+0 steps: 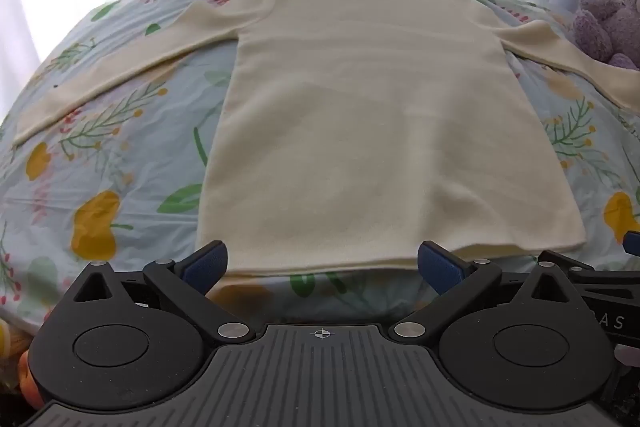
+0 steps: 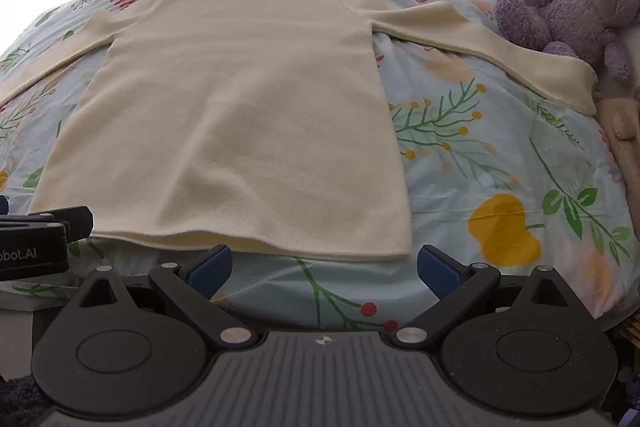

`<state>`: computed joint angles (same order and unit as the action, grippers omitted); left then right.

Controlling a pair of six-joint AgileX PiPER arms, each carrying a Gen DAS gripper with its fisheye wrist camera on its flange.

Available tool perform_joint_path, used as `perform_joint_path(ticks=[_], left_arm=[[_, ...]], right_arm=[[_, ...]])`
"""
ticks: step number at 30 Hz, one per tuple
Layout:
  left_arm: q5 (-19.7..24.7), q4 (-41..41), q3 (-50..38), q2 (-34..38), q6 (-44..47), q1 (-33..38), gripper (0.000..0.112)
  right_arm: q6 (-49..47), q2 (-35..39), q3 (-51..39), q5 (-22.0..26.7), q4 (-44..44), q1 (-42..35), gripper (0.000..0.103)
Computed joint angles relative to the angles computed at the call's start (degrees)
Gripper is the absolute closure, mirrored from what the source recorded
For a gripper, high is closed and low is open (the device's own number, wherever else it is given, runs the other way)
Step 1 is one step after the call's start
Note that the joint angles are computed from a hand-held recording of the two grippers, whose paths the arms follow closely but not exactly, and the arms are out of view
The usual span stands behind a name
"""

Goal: Fold small clothes

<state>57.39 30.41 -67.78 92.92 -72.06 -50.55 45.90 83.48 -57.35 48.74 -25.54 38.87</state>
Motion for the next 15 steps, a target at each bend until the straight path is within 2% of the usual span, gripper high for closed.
perform_joint_path(ticks=[9, 15], left_arm=[[1.0, -0.6, -1.1, 0.7, 0.6, 0.1, 0.009], [0.1, 0.1, -0.1, 0.8, -0.1, 0.2, 0.009]], right_arm=[[-1.3, 0.1, -0.1, -0.3, 0.9, -0.7, 0.004], [0.1, 0.2, 0.0, -0.2, -0.1, 0.1, 0.004]])
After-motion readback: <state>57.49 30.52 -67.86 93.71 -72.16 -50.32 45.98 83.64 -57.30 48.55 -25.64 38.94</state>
